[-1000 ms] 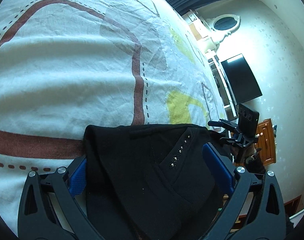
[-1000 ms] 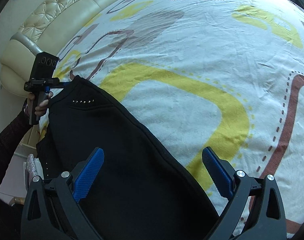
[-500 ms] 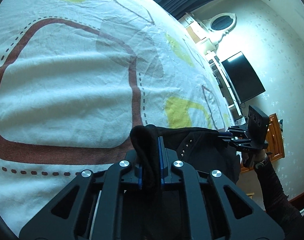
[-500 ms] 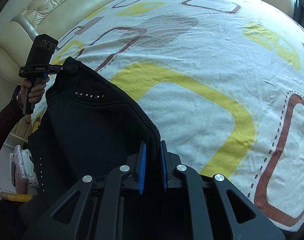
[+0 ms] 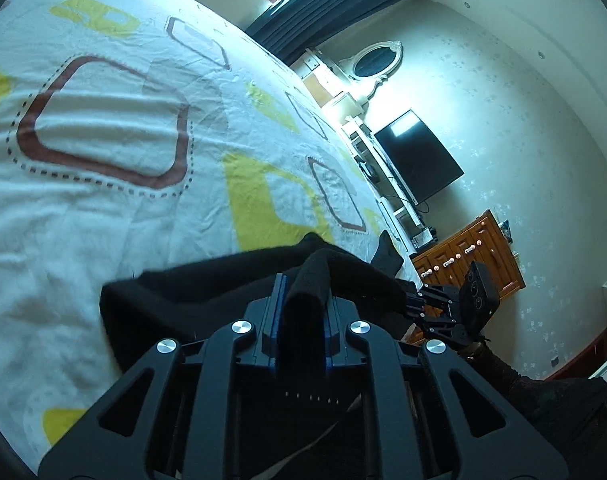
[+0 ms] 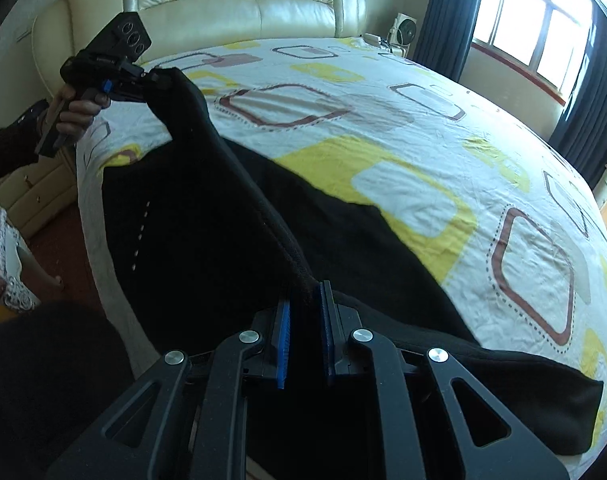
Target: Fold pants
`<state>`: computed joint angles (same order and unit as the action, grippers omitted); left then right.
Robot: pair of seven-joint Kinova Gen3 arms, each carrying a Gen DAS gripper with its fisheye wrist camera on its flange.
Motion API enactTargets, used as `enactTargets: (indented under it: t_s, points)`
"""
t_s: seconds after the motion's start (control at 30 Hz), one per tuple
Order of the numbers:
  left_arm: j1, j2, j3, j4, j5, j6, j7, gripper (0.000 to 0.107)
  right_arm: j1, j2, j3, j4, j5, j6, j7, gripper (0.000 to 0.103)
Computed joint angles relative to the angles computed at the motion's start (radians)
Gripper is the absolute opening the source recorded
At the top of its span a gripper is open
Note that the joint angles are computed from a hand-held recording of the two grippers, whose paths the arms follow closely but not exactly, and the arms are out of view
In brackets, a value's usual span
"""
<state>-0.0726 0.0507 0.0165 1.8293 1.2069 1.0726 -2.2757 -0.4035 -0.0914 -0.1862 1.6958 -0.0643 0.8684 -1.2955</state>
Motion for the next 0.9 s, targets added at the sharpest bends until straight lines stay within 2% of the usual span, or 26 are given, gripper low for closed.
enactTargets:
  t_s: [0.03, 0.1, 0.13, 0.17, 0.2, 0.23, 0.3, 0.37, 0.5, 0.57, 0.63, 0.73, 0.83, 0.9]
  points:
    - [0.014, -0.015, -0.024, 0.046, -0.002, 0.003, 0.015, 0.024, 0.010, -0.008, -0.038, 0.041, 0.020, -0.011, -0.037, 0.015]
    - [-0.005, -0.050, -0.018, 0.130, -0.025, -0.015, 0.065, 0.033, 0.014, -0.022, -0.080, 0.111, 0.041, -0.031, -0.070, 0.020]
    - [-0.001, -0.067, -0.015, 0.160, -0.061, -0.036, 0.106, 0.035, 0.004, -0.040, -0.074, 0.144, 0.029, -0.051, -0.074, 0.028]
    - [0.006, -0.084, -0.017, 0.184, -0.100, -0.056, 0.146, 0.037, -0.018, -0.049, -0.049, 0.162, 0.001, -0.057, -0.069, 0.037]
    - [0.028, -0.106, -0.037, 0.214, -0.122, -0.078, 0.183, 0.039, -0.052, -0.062, -0.006, 0.172, -0.039, -0.055, -0.056, 0.055]
    - [0.060, -0.134, -0.075, 0.245, -0.128, -0.094, 0.211, 0.039, -0.085, -0.082, 0.040, 0.183, -0.079, -0.058, -0.048, 0.065]
    - [0.074, -0.210, -0.097, 0.300, -0.140, -0.144, 0.292, 0.043, -0.143, -0.102, 0.133, 0.180, -0.160, -0.026, -0.051, 0.065]
    - [0.053, -0.287, -0.070, 0.346, -0.132, -0.194, 0.373, 0.048, -0.184, -0.125, 0.226, 0.190, -0.242, -0.007, -0.059, 0.065]
    - [-0.030, -0.379, 0.097, 0.352, -0.118, -0.257, 0.536, 0.051, -0.233, -0.169, 0.411, 0.252, -0.404, -0.017, -0.147, 0.065]
    - [-0.059, -0.388, 0.189, 0.334, -0.135, -0.298, 0.617, 0.052, -0.244, -0.171, 0.500, 0.285, -0.486, -0.022, -0.146, 0.065]
    - [-0.102, -0.391, 0.280, 0.314, -0.155, -0.338, 0.699, 0.052, -0.222, -0.165, 0.547, 0.311, -0.567, -0.007, -0.124, 0.065]
    - [-0.087, -0.358, 0.339, 0.271, -0.241, -0.399, 0.821, 0.052, -0.098, -0.140, 0.516, 0.331, -0.689, 0.029, -0.048, 0.065]
    - [-0.177, -0.361, 0.433, 0.250, -0.298, -0.375, 0.943, 0.052, 0.041, -0.131, 0.453, 0.353, -0.790, 0.087, 0.027, 0.065]
    - [-0.204, -0.385, 0.481, 0.249, -0.329, -0.378, 1.019, 0.056, 0.134, -0.132, 0.403, 0.360, -0.838, 0.118, 0.055, 0.065]
